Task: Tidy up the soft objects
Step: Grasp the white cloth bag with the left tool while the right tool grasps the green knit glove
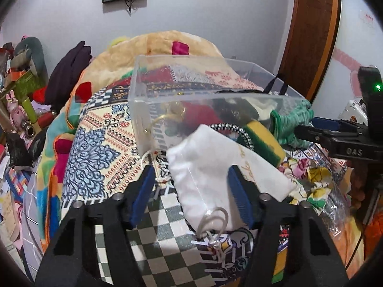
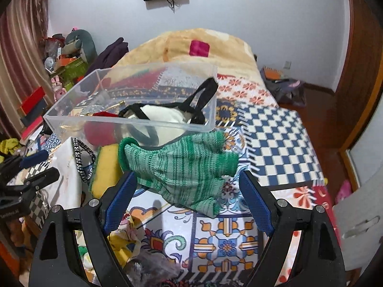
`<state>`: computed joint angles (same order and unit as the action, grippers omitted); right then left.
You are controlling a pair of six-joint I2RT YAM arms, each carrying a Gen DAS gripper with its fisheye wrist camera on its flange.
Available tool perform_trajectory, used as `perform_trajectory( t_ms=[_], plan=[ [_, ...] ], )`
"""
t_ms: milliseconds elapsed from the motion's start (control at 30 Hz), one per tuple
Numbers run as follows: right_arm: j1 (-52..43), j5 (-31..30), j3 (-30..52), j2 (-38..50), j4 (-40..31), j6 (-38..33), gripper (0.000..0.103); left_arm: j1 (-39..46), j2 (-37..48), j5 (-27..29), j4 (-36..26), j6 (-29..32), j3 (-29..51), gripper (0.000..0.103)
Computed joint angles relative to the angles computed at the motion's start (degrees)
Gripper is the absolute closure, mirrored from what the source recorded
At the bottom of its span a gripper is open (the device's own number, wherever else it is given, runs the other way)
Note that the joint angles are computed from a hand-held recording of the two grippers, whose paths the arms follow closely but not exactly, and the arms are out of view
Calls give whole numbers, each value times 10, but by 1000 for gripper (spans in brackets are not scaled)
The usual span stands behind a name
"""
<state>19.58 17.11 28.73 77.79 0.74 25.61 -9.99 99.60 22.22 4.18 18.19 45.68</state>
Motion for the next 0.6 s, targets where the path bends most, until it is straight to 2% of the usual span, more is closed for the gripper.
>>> perform_trajectory(
  t_ms=[133, 200, 367, 600],
  plan=[
    [-4, -16, 3, 19, 11, 5, 42, -4, 8, 0, 0, 5, 0, 65],
    [-9, -32, 0, 23, 17, 6, 58, -4, 5, -3, 11, 4, -8, 73],
    [-4, -36, -15, 9, 27, 13, 73, 6, -10, 14, 16, 9, -20, 90],
    [24, -25, -32, -51, 13, 3, 84, 25, -45, 35, 20, 9, -39, 96]
  ],
)
